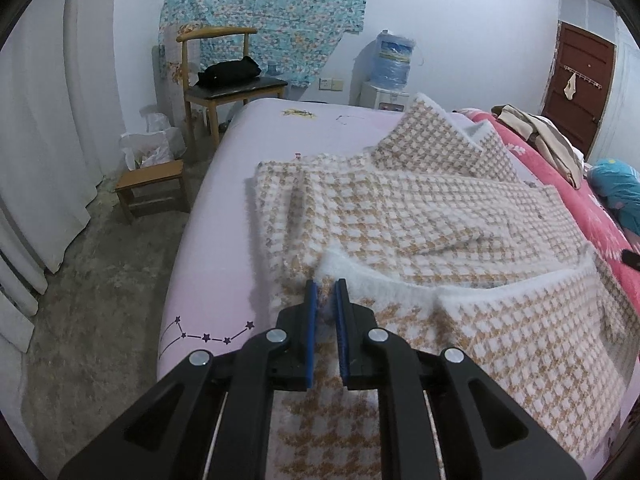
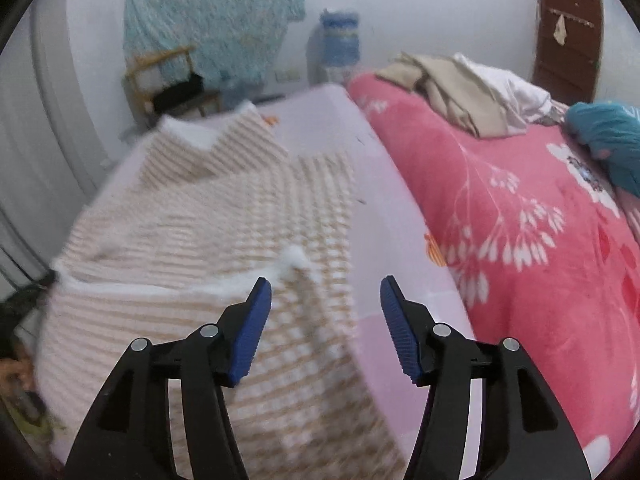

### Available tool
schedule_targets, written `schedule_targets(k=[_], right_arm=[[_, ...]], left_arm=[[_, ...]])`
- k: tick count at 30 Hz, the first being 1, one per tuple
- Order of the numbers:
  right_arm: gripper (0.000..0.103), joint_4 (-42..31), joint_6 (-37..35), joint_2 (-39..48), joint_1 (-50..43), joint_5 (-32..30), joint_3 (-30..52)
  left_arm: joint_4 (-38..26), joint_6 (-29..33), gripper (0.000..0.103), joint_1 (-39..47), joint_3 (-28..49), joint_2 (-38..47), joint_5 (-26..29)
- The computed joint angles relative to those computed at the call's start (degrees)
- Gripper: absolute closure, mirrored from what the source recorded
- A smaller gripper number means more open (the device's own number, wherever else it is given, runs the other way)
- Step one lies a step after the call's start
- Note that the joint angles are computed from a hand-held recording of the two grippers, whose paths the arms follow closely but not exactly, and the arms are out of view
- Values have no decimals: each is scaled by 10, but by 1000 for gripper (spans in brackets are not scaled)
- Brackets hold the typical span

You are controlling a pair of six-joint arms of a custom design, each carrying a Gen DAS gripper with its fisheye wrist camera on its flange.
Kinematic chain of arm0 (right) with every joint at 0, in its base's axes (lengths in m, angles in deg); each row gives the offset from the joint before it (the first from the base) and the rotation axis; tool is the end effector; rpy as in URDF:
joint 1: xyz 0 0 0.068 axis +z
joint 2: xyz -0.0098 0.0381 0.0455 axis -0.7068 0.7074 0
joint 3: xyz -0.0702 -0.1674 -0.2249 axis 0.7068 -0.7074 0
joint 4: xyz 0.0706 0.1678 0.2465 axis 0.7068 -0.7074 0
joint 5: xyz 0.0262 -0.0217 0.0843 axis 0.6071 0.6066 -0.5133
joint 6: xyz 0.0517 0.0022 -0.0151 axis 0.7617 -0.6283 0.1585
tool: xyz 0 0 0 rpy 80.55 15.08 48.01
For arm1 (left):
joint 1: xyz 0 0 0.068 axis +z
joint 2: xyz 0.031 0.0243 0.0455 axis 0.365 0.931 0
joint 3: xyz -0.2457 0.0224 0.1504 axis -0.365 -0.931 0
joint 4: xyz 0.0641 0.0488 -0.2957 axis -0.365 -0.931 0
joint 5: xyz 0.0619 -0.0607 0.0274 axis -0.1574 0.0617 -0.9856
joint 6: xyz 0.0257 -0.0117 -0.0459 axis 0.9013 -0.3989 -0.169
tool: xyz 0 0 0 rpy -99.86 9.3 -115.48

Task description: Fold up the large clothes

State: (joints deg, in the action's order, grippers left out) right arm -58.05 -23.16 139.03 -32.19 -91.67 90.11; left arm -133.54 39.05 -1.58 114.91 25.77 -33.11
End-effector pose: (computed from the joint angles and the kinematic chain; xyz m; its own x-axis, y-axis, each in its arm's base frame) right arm 0.3581 0.0891 0.3478 -0.6735 -0.2769 -0.6854 -0.4426 0.8937 0.0738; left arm 0.2185 -0.0729 0.3046 -0.6021 -0.3587 -0.7133 -0.4447 0.8927 -0.0735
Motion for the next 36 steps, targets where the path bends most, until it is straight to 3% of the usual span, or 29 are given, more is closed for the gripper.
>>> schedule_targets(k=[4,7,8,11,14,18,22,25,32,36], right_arm=[[48,-35,-17,-16,39,-66,-9],[49,-36,-43,-12,99,-54,-20],[53,-33,-47,-9,119,-42,-22],[70,-44,-55,24,156,-41,-9],[78,-55,-49,66,168,-21,5],[83,-66,-27,94,154,-42,31],[84,-70,-12,88,150,-49,28],[81,-71,-6,54,141,-63,17],[81,-112,-91,-88,121,-109,-55],[81,-143,-133,-127,136,-73,-105]], left_arm=[[-3,-8,89,3,2,3,3],[-20,-23,77,6,11,2,6],[-30,-33,70,6,16,-1,6],[-44,-59,63,-19,23,-37,-17],[-33,-69,60,-84,29,-74,-46],[-9,-53,60,-169,42,-60,-23],[35,-59,60,-225,32,-3,55],[-5,-83,60,-235,52,68,61],[25,-94,58,-222,20,52,77],[24,-100,58,-228,21,54,71]])
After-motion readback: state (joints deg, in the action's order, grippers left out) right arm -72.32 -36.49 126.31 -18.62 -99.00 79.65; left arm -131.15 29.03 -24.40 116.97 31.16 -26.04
